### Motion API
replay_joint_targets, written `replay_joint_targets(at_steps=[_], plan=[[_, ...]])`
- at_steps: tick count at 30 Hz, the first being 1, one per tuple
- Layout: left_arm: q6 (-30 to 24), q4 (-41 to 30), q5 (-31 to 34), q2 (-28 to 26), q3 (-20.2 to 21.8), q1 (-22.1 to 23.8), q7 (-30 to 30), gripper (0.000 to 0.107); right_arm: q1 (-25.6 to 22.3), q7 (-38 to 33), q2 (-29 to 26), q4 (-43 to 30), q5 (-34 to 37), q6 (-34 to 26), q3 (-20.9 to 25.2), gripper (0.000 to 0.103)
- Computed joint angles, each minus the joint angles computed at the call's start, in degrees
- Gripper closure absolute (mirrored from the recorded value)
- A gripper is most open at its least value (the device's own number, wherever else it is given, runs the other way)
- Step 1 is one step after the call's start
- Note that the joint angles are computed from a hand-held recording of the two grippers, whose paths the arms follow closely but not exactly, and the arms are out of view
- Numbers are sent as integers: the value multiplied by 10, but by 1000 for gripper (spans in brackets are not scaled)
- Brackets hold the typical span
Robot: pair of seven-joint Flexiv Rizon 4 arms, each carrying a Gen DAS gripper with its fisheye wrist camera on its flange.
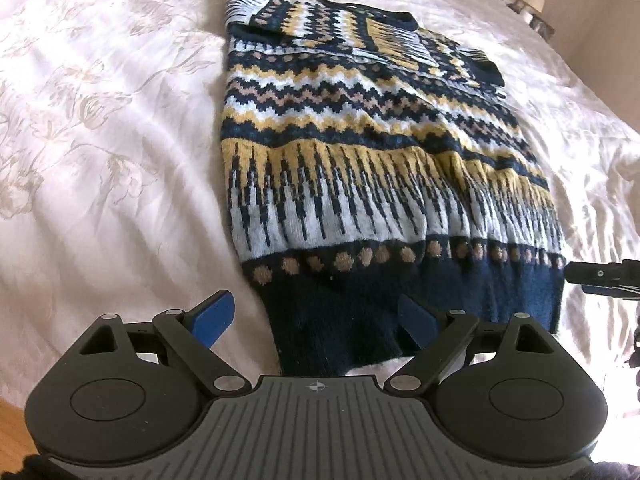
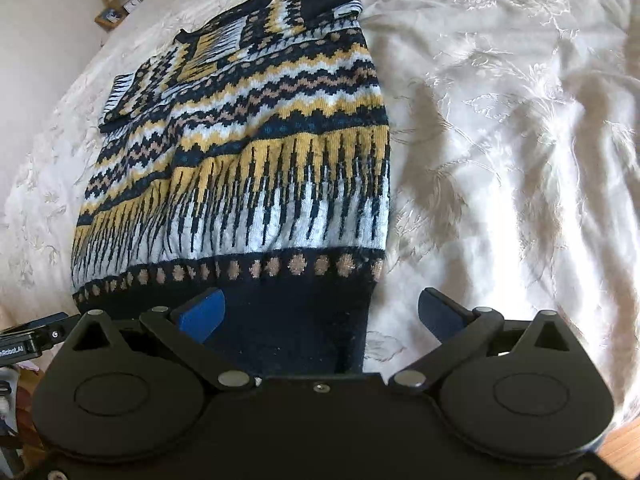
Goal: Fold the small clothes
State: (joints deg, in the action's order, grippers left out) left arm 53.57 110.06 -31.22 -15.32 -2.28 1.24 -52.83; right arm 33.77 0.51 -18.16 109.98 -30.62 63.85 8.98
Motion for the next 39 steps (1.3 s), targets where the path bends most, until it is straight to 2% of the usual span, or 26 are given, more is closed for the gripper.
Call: replay_joint_targets(at_steps=[6,11,21,26,28,39], plan=[[0,-1,-6,-8,-3,3,11,18,-2,-37,-12,-16,23,-23,10,0],[-4,-4,12,-19,2,0,-11,17,0,-31,-16,-11,29,-5,5,0],[5,0,11,-33,-5,5,-20,15,-5,-84,-33,-24,64,-9,12,0],[-3,-3,26,-40,-4,4,-16,10,-4,-102,-42,-22,78,-1,14,0],[-5,-4,28,-42,-6,4,-11,5,-4,-108,-44,-21,87,1,17,0],[24,2,41,-47,-6,-3,-27,5,5,-94,-37,12,83,51,1,0]])
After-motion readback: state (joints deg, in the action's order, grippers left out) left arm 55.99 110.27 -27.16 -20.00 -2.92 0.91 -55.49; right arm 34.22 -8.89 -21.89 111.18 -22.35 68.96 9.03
